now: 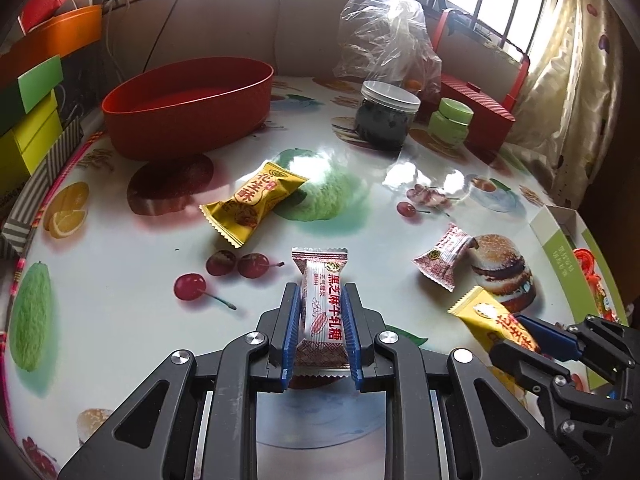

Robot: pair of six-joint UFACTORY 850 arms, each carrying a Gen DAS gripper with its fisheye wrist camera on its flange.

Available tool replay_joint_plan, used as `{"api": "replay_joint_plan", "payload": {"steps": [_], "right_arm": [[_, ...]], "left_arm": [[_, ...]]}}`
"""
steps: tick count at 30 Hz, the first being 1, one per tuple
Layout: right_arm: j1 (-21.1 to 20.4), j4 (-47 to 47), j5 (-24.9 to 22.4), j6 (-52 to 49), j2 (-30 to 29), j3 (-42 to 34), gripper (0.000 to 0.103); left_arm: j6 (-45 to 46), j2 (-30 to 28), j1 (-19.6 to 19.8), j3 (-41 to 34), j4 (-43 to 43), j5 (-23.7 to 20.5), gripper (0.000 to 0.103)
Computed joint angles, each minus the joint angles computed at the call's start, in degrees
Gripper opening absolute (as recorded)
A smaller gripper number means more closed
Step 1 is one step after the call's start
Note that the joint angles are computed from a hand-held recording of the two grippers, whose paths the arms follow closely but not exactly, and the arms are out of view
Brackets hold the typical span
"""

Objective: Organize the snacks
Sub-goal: 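Lift the white candy packet and yellow packet with both tools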

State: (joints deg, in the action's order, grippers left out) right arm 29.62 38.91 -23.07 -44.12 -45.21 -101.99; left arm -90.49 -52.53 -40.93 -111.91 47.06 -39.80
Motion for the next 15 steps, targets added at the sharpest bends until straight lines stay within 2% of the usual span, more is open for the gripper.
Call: {"api": "replay_joint_plan", "payload": {"steps": [2, 3, 4, 8, 13, 15], "right_arm": [[-0.1, 0.5, 0.2, -0.2, 0.2, 0.2, 0.022], [-0.1, 0.6, 0.3, -0.3, 0.2, 0.3, 0.022], [-0.1, 0.7, 0.3, -0.3, 0.1, 0.3, 0.022], [-0.1, 0.9, 0.3, -0.5, 0.2, 0.4, 0.022], [-0.1, 1.1, 0.3, -0.6, 0.2, 0.4, 0.022], [-0.1, 1.1, 0.3, -0.5, 0.1, 0.3, 0.022]], "left_arm": [[2.4, -1.3, -0.2, -2.3, -1.0, -2.5, 0.034], [3.2, -1.4, -0.1, -2.5, -1.9, -2.1, 0.034], [4.3, -1.7, 0.0, -2.8, -3.0, -1.8, 0.034], [7.4, -4.1, -0.3, -6.7, -4.3, -6.1, 0.034], [7.0, -3.3, -0.1, -5.4, -4.2, -4.5, 0.034], [6.9, -3.4, -0.2, -5.5, -3.8, -4.9, 0.030]]}}
